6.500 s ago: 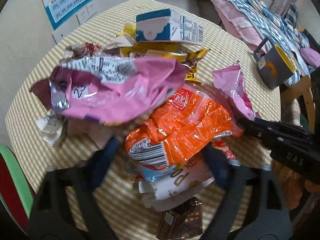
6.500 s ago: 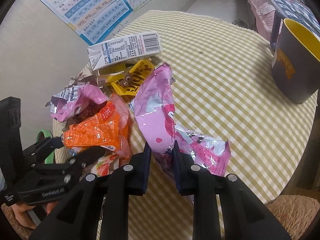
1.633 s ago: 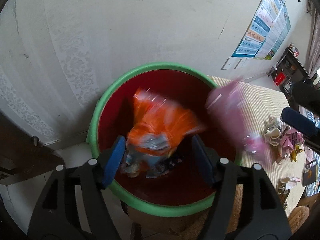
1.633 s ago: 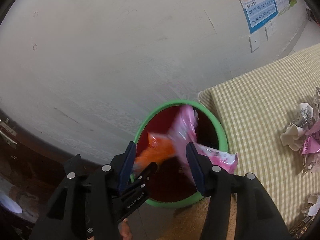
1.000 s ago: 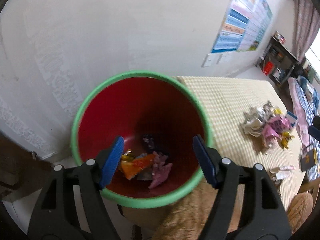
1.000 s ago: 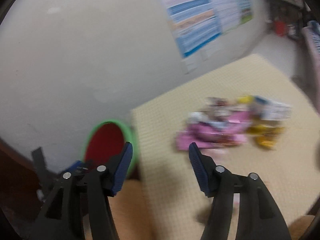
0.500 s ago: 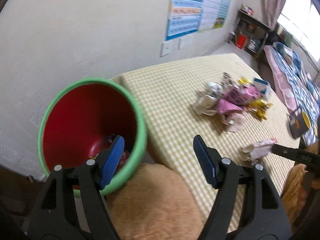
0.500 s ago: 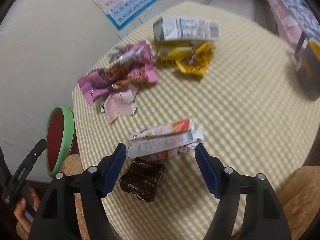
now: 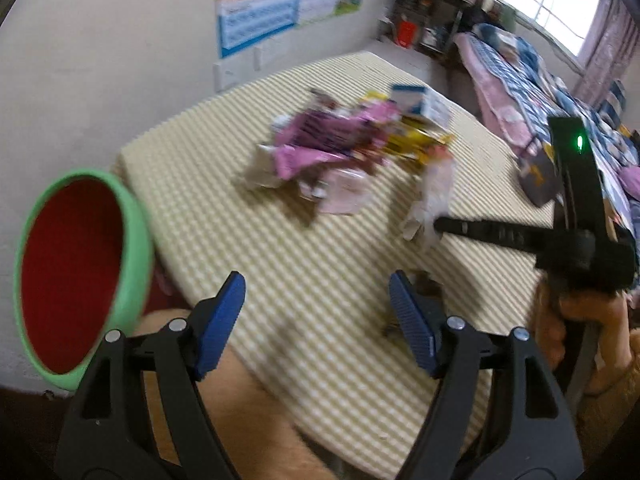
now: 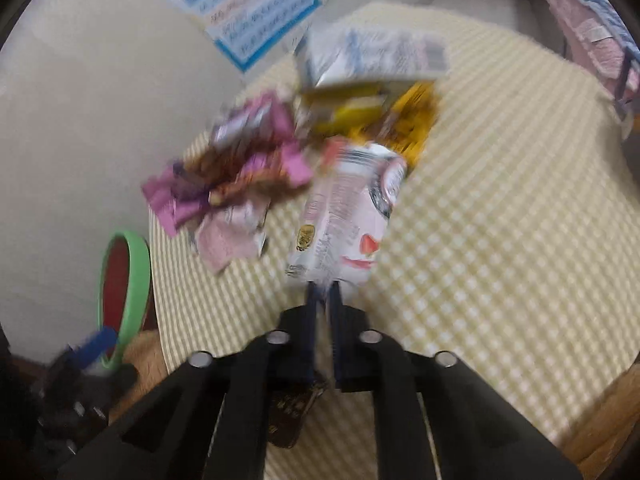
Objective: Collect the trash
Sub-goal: 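Grasp the brown wrapper with the left tool while the right tool grasps the white yogurt wrapper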
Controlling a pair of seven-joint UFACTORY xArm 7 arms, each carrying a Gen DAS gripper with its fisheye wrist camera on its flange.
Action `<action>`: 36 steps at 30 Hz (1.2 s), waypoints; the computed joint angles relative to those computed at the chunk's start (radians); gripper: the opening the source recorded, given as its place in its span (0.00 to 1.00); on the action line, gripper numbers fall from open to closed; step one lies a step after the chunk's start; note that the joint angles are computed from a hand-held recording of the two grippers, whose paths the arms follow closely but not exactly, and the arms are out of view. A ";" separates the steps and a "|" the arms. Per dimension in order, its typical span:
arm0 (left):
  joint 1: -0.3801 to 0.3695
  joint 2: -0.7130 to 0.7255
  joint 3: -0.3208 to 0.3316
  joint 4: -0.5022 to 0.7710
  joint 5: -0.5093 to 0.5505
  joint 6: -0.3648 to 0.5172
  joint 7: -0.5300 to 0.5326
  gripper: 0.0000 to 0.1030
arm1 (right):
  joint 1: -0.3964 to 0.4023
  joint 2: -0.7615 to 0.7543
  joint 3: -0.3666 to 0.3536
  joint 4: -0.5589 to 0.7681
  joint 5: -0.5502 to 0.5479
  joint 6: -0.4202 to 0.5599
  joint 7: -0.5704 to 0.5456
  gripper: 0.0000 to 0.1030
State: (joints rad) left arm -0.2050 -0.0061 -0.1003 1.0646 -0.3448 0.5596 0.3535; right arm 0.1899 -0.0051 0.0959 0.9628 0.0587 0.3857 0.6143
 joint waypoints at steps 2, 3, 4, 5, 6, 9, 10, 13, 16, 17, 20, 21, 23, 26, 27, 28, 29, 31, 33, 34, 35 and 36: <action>-0.012 0.008 -0.011 0.006 -0.022 0.013 0.023 0.69 | -0.014 -0.035 -0.009 -0.036 -0.078 -0.031 0.071 0.02; -0.017 0.012 -0.016 0.010 -0.028 0.018 0.031 0.69 | -0.024 -0.050 -0.012 -0.053 -0.101 -0.041 0.093 0.02; -0.024 0.020 -0.022 0.017 -0.041 0.026 0.043 0.69 | -0.029 -0.055 -0.012 -0.065 -0.106 -0.051 0.101 0.02; -0.031 0.033 -0.029 0.028 -0.064 0.038 0.064 0.69 | -0.031 -0.060 -0.015 -0.076 -0.090 -0.059 0.091 0.02; -0.035 0.041 -0.033 0.033 -0.076 0.046 0.074 0.69 | -0.031 -0.067 -0.020 -0.088 -0.057 -0.062 0.066 0.02; -0.051 0.096 -0.047 0.066 -0.051 0.088 0.064 0.64 | -0.034 -0.061 -0.025 -0.081 -0.014 -0.045 0.011 0.04; -0.053 0.116 -0.048 0.078 -0.032 0.103 0.051 0.59 | -0.036 -0.070 -0.022 -0.082 -0.023 -0.035 0.007 0.04; -0.043 0.171 -0.052 0.120 -0.031 0.180 0.027 0.42 | -0.037 -0.050 0.000 -0.070 -0.085 -0.030 0.050 0.10; -0.032 0.166 -0.052 0.118 -0.041 0.182 0.018 0.41 | -0.039 -0.048 0.002 -0.079 -0.129 -0.047 0.120 0.42; -0.031 0.158 -0.050 0.110 -0.031 0.167 0.011 0.41 | -0.038 -0.047 0.000 -0.083 -0.123 -0.059 0.126 0.42; -0.022 0.141 -0.048 0.098 -0.047 0.152 0.012 0.41 | -0.046 -0.055 0.000 -0.100 -0.158 -0.088 0.186 0.46; -0.018 0.136 -0.045 0.094 -0.050 0.146 0.008 0.41 | -0.054 -0.063 0.003 -0.108 -0.196 -0.092 0.229 0.47; -0.012 0.130 -0.040 0.087 -0.052 0.140 0.006 0.41 | -0.070 -0.070 0.006 -0.114 -0.254 -0.097 0.304 0.48; -0.004 0.126 -0.034 0.082 -0.056 0.131 -0.005 0.41 | -0.099 -0.060 0.016 -0.097 -0.394 -0.076 0.440 0.49; -0.002 0.124 -0.034 0.079 -0.056 0.128 -0.006 0.41 | -0.101 -0.047 0.015 -0.083 -0.424 -0.068 0.458 0.49; 0.000 0.122 -0.033 0.075 -0.057 0.123 -0.005 0.41 | -0.097 -0.034 0.010 -0.074 -0.430 -0.065 0.458 0.49; 0.001 0.118 -0.033 0.072 -0.054 0.120 -0.003 0.41 | -0.093 -0.022 0.004 -0.066 -0.427 -0.064 0.454 0.50; 0.002 0.104 -0.031 0.057 -0.045 0.102 0.004 0.41 | -0.084 0.003 -0.008 -0.053 -0.417 -0.070 0.453 0.52; 0.002 0.092 -0.029 0.047 -0.040 0.085 0.009 0.41 | -0.073 0.022 -0.016 -0.044 -0.345 -0.076 0.392 0.44; 0.003 0.088 -0.027 0.044 -0.039 0.077 0.008 0.41 | -0.068 0.025 -0.018 -0.042 -0.317 -0.074 0.362 0.38; 0.004 0.084 -0.025 0.041 -0.039 0.070 0.005 0.41 | -0.064 0.028 -0.020 -0.040 -0.295 -0.070 0.337 0.36; 0.002 0.088 -0.025 0.044 -0.033 0.063 -0.006 0.41 | -0.060 0.026 -0.023 -0.042 -0.295 -0.073 0.332 0.34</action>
